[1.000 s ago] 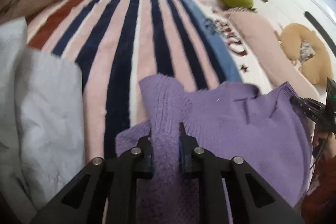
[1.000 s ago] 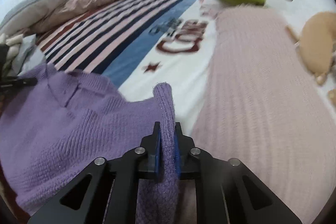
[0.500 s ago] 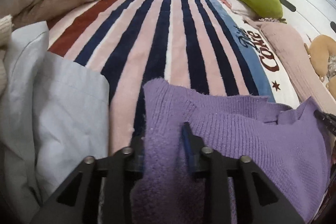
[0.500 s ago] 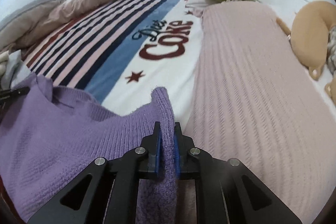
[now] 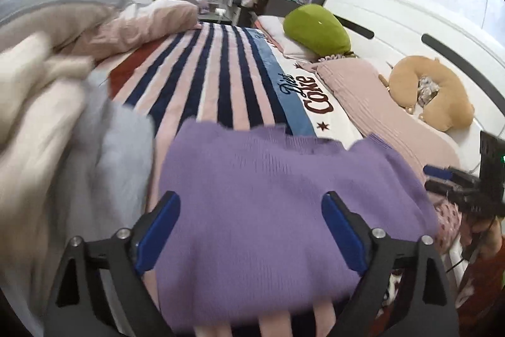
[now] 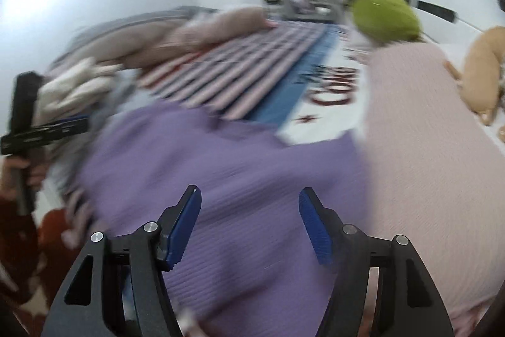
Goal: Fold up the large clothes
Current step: 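Open both grippers and release the folded cardigan onto the bed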
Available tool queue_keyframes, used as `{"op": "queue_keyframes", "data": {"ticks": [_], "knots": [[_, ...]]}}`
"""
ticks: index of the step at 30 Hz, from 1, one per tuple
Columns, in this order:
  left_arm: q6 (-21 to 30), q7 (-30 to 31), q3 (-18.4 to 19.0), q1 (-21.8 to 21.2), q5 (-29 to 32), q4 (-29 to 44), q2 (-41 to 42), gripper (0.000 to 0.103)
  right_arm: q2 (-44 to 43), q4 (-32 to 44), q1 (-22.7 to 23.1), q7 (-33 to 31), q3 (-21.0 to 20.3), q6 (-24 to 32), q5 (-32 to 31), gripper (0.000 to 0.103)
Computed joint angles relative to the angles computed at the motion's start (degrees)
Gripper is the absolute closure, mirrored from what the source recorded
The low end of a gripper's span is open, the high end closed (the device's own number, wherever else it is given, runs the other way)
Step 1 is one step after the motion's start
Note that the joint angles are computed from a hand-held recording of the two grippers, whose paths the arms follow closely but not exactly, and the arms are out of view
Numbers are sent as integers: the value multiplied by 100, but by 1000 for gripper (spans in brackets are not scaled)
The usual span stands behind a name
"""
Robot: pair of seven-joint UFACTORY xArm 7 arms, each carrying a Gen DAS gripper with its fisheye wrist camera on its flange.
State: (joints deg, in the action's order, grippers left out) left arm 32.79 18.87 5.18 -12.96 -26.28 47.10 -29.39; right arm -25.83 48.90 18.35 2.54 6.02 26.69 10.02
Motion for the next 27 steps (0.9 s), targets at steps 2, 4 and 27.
{"op": "queue_keyframes", "data": {"ticks": [2,4,27], "knots": [[179,10,130,-30,-165,-502,-551,11,-211,-302,367,-65,68,-257,296,42],[405,73,323,-111,-367,-982,-1053,11,-277,-495,611,-11,177,-514,442,42],[-1076,1791,769,-1243,-4076,-1264,-134,56,1382,15,611,1888,795,-1059,-1171,95]]}}
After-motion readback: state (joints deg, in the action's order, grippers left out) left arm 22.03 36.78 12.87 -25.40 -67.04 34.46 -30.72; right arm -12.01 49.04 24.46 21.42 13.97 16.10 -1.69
